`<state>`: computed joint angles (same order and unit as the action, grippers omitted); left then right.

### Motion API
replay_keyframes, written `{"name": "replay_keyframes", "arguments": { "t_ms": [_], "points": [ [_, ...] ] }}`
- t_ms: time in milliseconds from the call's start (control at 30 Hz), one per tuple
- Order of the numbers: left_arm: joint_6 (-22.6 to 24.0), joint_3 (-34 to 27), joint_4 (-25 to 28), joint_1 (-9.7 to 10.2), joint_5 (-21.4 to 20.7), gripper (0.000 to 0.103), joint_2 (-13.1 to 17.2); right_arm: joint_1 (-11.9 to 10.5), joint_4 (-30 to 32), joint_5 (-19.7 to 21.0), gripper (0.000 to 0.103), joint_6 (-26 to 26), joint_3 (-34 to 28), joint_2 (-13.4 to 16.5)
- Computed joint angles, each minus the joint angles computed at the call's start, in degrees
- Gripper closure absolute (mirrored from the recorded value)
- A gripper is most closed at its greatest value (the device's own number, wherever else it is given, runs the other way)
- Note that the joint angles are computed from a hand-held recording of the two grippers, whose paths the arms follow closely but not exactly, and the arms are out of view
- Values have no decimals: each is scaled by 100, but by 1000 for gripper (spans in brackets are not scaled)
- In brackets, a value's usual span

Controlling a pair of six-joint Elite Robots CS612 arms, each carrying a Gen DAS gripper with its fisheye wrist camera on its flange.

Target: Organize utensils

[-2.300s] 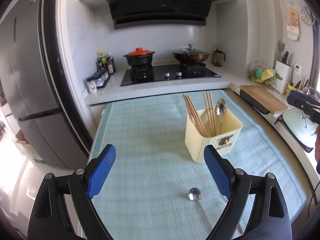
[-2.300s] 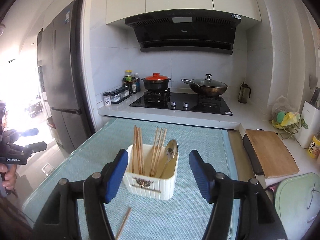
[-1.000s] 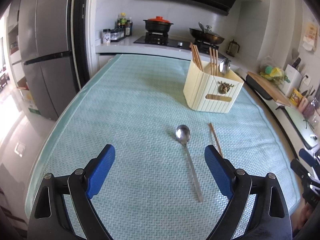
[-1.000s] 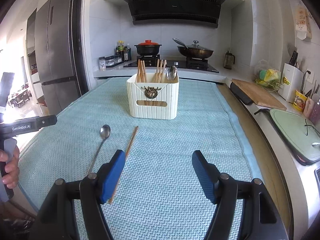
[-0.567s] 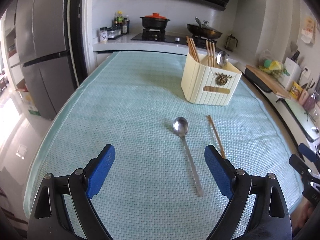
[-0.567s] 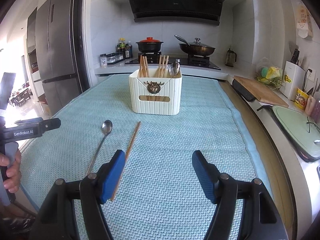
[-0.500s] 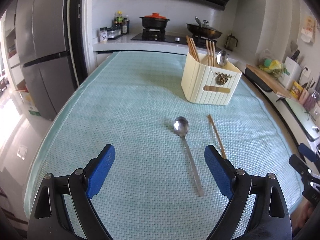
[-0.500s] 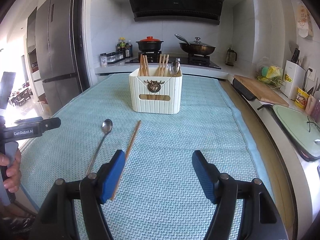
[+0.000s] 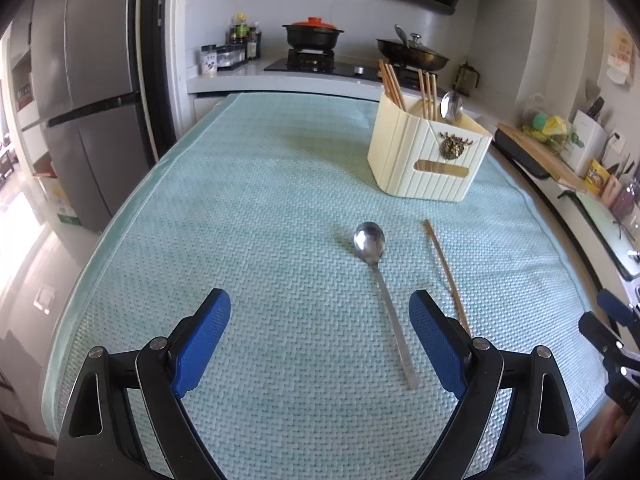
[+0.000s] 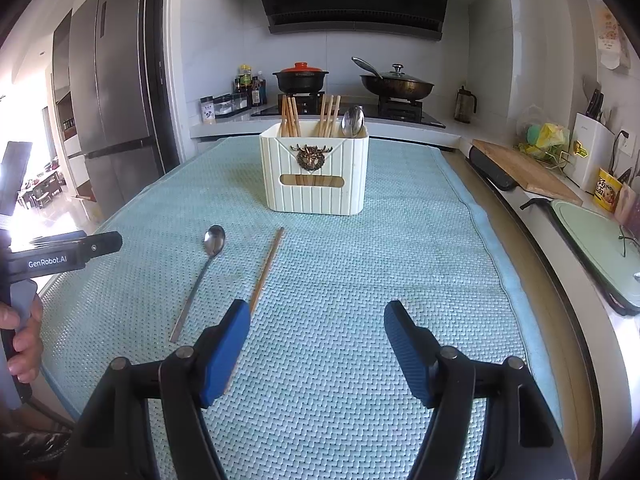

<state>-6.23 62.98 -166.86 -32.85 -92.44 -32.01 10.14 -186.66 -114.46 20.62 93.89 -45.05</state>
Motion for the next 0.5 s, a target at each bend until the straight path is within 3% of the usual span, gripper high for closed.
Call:
{"name": "replay_keyframes", "arguments": {
  "t_ms": [500],
  "points": [
    [291,-566,524,-6,-470,11,357,-38,269,263,32,83,-133,138]
  ]
}}
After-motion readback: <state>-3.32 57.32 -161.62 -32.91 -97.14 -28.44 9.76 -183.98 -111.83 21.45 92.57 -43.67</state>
